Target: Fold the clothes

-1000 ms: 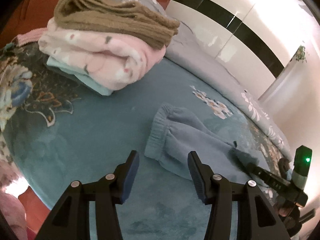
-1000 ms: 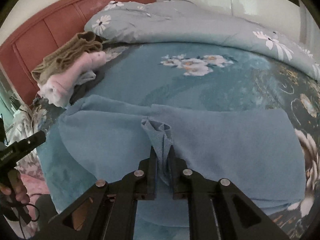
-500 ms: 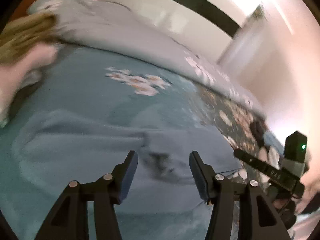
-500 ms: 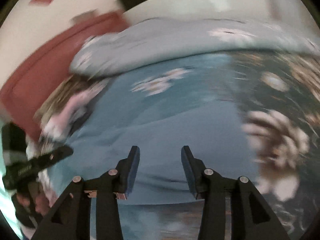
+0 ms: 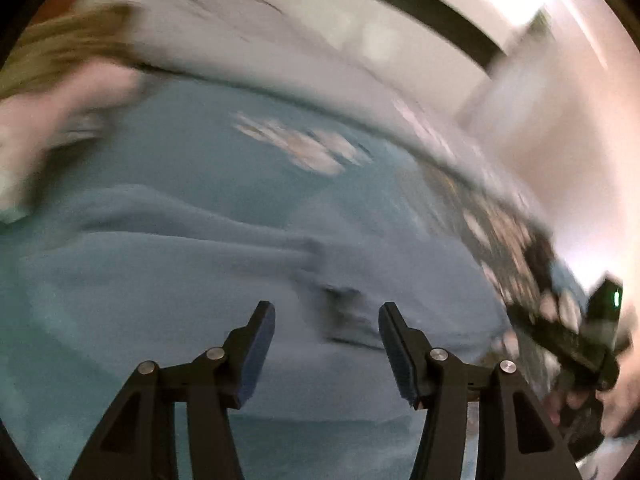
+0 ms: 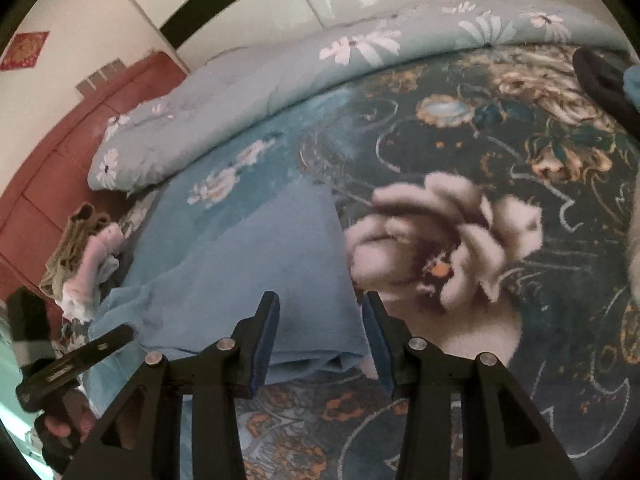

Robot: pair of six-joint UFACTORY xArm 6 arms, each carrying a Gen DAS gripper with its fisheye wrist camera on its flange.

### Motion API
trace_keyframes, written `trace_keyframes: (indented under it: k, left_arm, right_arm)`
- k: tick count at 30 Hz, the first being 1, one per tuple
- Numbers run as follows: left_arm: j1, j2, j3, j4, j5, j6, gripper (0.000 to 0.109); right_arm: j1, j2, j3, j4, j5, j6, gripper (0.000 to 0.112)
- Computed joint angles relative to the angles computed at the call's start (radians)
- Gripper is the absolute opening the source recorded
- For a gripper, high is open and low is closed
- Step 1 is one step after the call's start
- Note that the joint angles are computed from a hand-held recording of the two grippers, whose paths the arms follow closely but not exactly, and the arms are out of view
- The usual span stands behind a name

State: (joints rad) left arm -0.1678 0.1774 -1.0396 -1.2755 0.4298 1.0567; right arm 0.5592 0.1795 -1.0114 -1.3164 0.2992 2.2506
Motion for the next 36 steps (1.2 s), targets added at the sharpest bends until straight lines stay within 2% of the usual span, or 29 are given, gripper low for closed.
trace_keyframes:
  k: [2,4,6,7,8,12,14,18,19,20,21,24,29,31,33,36]
  left_arm:
    - [0.046,-0.027,0.036,-0.115,-0.109,-0.042,0.058]
    - [0.118,-0.024,0.041,-0.200,-0.133,-0.093,0.058]
    - [0.170,0.002,0.032,-0.162,-0.113,-0.184,0.058]
    - [0.199,0.015,0.025,-0.143,-0.087,-0.228,0.058]
    - [0.230,0.028,0.017,-0.150,-0.019,-0.248,0.058]
    - [0.308,0.113,-0.034,-0.200,0.227,-0.310,0.061]
    - [0.308,0.155,-0.061,-0.216,0.252,-0.320,0.061]
    - [0.302,0.188,-0.084,-0.339,0.256,-0.214,0.059]
    - [0.298,0.190,-0.087,-0.362,0.248,-0.185,0.055]
    - [0.290,0.187,-0.090,-0.362,0.231,-0.173,0.038]
    - [0.283,0.185,-0.093,-0.362,0.214,-0.162,0.031]
    - [0.246,0.147,-0.089,-0.371,0.158,-0.096,0.020]
    - [0.141,0.024,-0.080,-0.383,0.052,0.082,0.019]
    - [0.057,-0.020,-0.098,-0.363,0.012,0.154,0.019]
    - [-0.013,-0.029,-0.129,-0.315,0.007,0.168,0.019]
    - [-0.129,-0.004,-0.175,-0.208,0.007,0.123,0.019]
  right_arm:
    - [0.009,0.005,-0.007,0.003,0.010,-0.008,0.045]
    - [0.012,0.023,-0.024,0.013,0.004,-0.018,0.045]
    - [0.021,0.045,-0.045,0.025,0.009,-0.026,0.045]
    - [0.025,0.052,-0.052,0.021,0.013,-0.020,0.047]
    - [0.028,0.056,-0.057,0.014,0.017,-0.007,0.051]
    - [0.035,0.057,-0.061,0.001,0.029,0.029,0.051]
    - [0.035,0.048,-0.055,-0.008,0.026,0.043,0.051]
    - [0.044,0.027,-0.040,0.001,0.036,0.031,0.051]
    - [0.046,0.023,-0.037,0.003,0.039,0.028,0.051]
    - [0.047,0.021,-0.035,0.001,0.039,0.032,0.051]
    - [0.047,0.019,-0.033,-0.005,0.038,0.041,0.051]
    - [0.047,0.014,-0.027,-0.031,0.034,0.070,0.051]
    - [0.041,-0.017,0.001,-0.106,0.035,0.140,0.051]
    - [0.034,-0.035,0.021,-0.142,0.034,0.181,0.051]
    - [0.027,-0.049,0.038,-0.162,0.033,0.201,0.051]
    - [0.017,-0.072,0.065,-0.204,0.029,0.251,0.051]
